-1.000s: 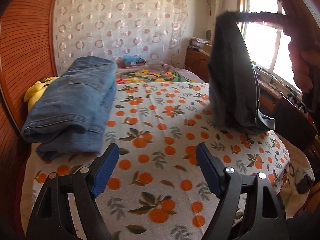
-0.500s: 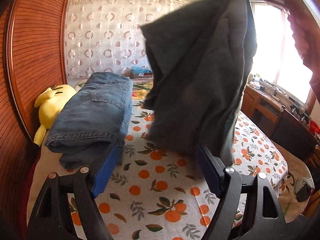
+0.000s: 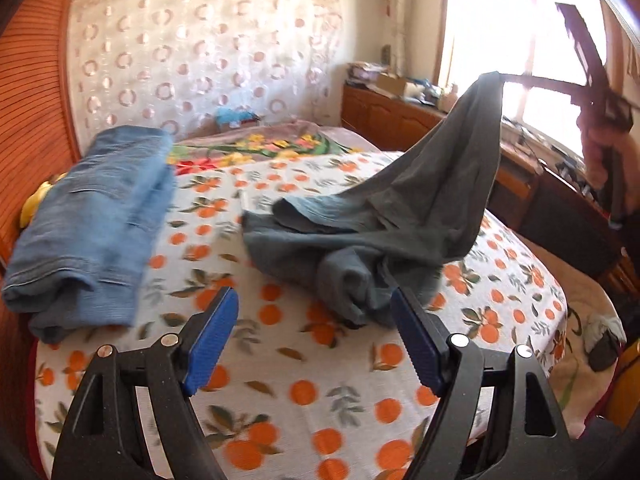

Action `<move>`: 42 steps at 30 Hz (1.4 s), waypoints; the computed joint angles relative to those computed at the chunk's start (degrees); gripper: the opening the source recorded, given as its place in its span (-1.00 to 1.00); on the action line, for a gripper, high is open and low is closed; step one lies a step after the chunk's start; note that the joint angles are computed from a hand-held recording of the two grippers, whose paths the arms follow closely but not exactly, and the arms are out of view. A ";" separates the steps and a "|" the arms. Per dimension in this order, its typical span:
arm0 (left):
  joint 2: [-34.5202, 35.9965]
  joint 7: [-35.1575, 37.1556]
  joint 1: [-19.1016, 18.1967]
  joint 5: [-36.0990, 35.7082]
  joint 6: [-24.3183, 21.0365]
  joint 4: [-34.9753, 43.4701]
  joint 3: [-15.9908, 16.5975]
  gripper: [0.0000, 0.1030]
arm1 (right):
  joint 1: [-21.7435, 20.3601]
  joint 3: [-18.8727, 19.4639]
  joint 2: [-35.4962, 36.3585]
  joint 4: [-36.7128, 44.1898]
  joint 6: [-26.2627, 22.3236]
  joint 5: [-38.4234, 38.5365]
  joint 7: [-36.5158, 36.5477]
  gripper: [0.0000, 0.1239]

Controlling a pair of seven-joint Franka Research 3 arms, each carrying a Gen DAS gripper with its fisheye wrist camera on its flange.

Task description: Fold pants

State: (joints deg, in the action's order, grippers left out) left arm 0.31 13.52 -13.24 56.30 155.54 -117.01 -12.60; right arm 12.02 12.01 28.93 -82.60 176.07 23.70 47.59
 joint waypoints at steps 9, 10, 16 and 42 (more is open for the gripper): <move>5.94 6.22 -2.71 -3.17 0.95 6.91 0.07 0.02 | 8.52 -12.74 1.40 2.30 -6.86 4.57 7.59 -0.96; 6.57 7.23 -3.01 -3.94 1.13 7.61 0.21 -0.11 | 7.90 -12.29 1.28 2.24 -7.94 4.23 8.30 -0.96; 12.25 18.74 -4.42 -13.94 0.12 13.57 0.42 -0.53 | 8.00 -11.78 2.32 4.27 -10.05 3.71 13.22 -0.96; 16.35 17.59 -7.94 -17.45 -6.16 17.07 4.65 -0.91 | 3.40 -8.49 12.04 15.94 -17.75 8.91 9.69 -0.96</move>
State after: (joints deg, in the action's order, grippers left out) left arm 16.66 31.11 -21.18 38.86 149.39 -99.94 -7.95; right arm 15.42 3.52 40.96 -66.66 158.32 32.61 57.28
